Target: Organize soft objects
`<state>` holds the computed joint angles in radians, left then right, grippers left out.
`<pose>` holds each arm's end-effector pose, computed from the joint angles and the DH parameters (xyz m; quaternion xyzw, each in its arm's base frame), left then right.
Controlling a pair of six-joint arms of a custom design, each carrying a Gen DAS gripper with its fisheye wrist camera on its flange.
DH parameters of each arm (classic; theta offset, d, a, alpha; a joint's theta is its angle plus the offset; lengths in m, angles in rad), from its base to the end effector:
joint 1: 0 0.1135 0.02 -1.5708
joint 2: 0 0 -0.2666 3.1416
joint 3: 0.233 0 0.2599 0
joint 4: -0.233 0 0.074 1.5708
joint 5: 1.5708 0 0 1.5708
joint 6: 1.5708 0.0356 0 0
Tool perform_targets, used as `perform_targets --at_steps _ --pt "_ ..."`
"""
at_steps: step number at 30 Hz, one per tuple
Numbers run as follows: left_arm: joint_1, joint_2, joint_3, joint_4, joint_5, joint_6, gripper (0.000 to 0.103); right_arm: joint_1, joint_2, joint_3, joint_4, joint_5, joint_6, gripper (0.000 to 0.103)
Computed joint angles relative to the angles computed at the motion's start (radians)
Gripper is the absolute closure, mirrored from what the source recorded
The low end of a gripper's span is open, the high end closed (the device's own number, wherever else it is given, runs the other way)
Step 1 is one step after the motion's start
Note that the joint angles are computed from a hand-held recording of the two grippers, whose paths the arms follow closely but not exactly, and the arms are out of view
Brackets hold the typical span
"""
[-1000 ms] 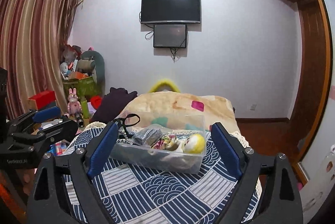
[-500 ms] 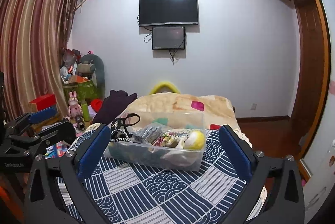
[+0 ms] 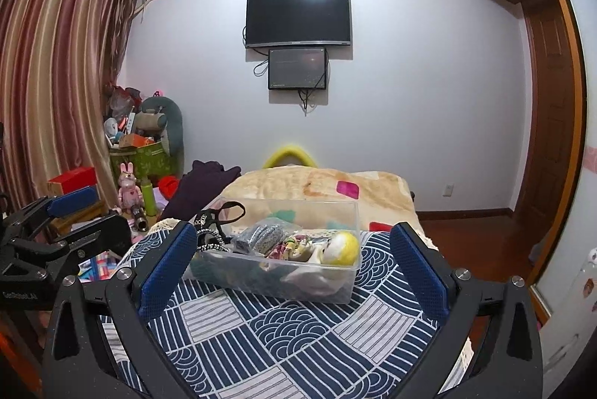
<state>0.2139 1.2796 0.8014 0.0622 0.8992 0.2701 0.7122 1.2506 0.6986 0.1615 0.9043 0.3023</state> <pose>0.2830 0.0330 0.2669 0.2583 0.7477 -0.2357 0.5645 0.2239 0.1563 0.2485 0.0859 0.7812 -0.0741 0.6139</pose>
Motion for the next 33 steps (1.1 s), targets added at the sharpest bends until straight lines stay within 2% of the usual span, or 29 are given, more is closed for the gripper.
perform_targets --at_steps 29,33 --pt "-0.008 0.024 0.023 -0.034 -0.014 -0.002 0.0 -0.016 -0.029 -0.028 0.011 -0.023 -0.009 0.0" --pt "-0.011 0.022 0.015 -0.011 -0.023 -0.013 0.0 -0.017 -0.019 -0.019 0.007 -0.027 -0.008 0.0"
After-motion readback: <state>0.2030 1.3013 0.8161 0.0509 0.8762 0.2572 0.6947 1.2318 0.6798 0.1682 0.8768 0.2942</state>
